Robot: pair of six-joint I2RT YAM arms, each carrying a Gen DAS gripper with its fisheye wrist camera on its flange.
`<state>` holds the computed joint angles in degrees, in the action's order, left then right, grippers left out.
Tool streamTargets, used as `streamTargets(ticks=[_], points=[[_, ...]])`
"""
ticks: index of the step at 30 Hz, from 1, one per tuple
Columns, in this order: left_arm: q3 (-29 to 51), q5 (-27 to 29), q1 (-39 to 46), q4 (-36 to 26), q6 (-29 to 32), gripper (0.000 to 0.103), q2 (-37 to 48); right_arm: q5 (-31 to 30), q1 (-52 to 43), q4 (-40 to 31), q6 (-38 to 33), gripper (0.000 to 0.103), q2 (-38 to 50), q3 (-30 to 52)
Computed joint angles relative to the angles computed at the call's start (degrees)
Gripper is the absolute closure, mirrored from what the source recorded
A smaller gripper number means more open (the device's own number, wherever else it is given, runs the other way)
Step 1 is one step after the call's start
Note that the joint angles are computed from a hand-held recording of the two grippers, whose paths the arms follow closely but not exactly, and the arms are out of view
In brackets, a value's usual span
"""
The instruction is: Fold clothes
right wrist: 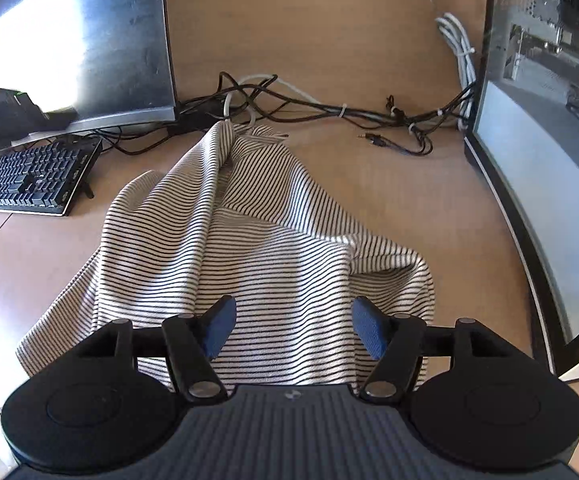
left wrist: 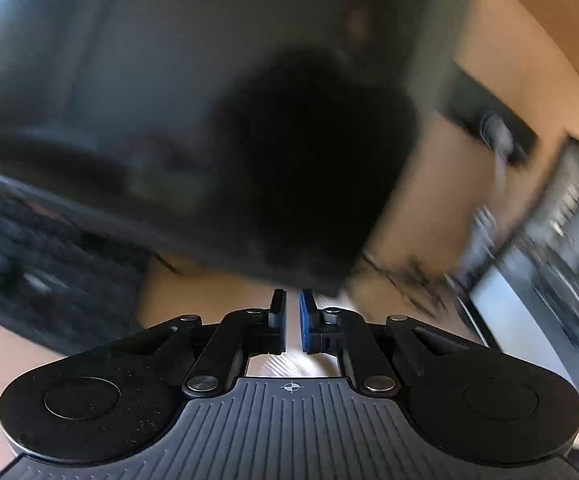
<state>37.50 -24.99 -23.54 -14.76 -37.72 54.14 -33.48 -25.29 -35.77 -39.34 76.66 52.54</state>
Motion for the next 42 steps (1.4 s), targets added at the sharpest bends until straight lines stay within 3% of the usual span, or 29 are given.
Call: streamTargets(ticks=[4,5,10,13,15,16,17,20,21,22,23,25,27,28,29,31,38,42], points=[[-1.16,5.28,7.87,-4.35,-1.30,0.079,-4.66,0.36,1.84,-0.20,-1.57,0.038,-2.33,-2.29],[-1.60,6.32,8.47,-4.75,-1.87,0.068,-4.97,0.21,2.65,-0.74,-1.85,0.038,-2.67,-2.53],[-4.85,5.84,3.30,-5.16,-4.16,0.051,-5.11,-0.36,7.70,-2.00,-0.78,0.038,-3.62,-2.55],[-6.42,4.12,-1.95,-5.95,-3.88,0.030,-5.99,-1.65,8.35,-5.60,-3.48,0.039,-3.96,-0.80],[-7.03,2.09,-6.73,-6.88,-1.95,0.019,-6.80,-1.91,7.73,-9.07,-6.54,0.053,-3.48,0.84],[-7.37,1.18,-9.34,-7.64,-0.80,0.018,-7.31,-1.84,7.34,-11.16,-8.52,0.071,-2.88,1.89],[-7.24,0.41,-11.76,-8.55,0.36,0.014,-7.14,-1.73,7.02,-13.71,-10.93,0.074,-2.28,2.95],[-5.09,-1.06,-16.00,-10.34,-0.19,0.009,-2.67,-3.39,4.99,-23.39,-21.95,0.070,-0.64,5.72],[-4.89,-0.17,-16.01,-9.85,-0.60,0.009,-1.72,-3.75,4.38,-26.78,-26.11,0.064,-0.05,6.56],[-4.60,0.79,-15.82,-9.39,-0.96,0.009,-0.87,-3.35,4.18,-28.88,-29.78,0.050,-0.17,6.63],[-4.23,1.80,-15.45,-8.98,-1.30,0.009,-0.09,-2.89,4.11,-29.58,-32.82,0.044,-0.98,5.83],[-3.84,2.78,-15.17,-8.42,-1.26,0.008,0.62,-0.63,4.98,-28.24,-36.46,0.044,-3.27,2.71],[-3.68,2.75,-15.74,-8.43,-1.15,0.008,0.57,1.89,6.76,-21.11,-35.81,0.044,-8.45,-3.48],[-3.44,2.65,-16.11,-8.61,-1.09,0.008,0.61,2.63,7.68,-17.33,-34.62,0.052,-10.96,-6.07],[-3.09,2.54,-16.48,-8.90,-0.88,0.008,0.61,3.34,8.63,-13.51,-33.25,0.078,-13.42,-8.53],[-2.46,2.26,-17.28,-9.49,-0.26,0.007,0.35,3.10,9.50,-9.68,-29.62,0.098,-15.42,-9.92],[-1.94,4.27,-21.43,-5.77,7.44,0.002,1.02,-5.13,7.53,-12.59,-9.27,0.098,-4.89,6.71],[-0.18,-1.35,-26.12,-2.03,14.99,0.001,8.04,-7.95,7.50,-14.62,-3.99,0.099,-3.43,11.35]])
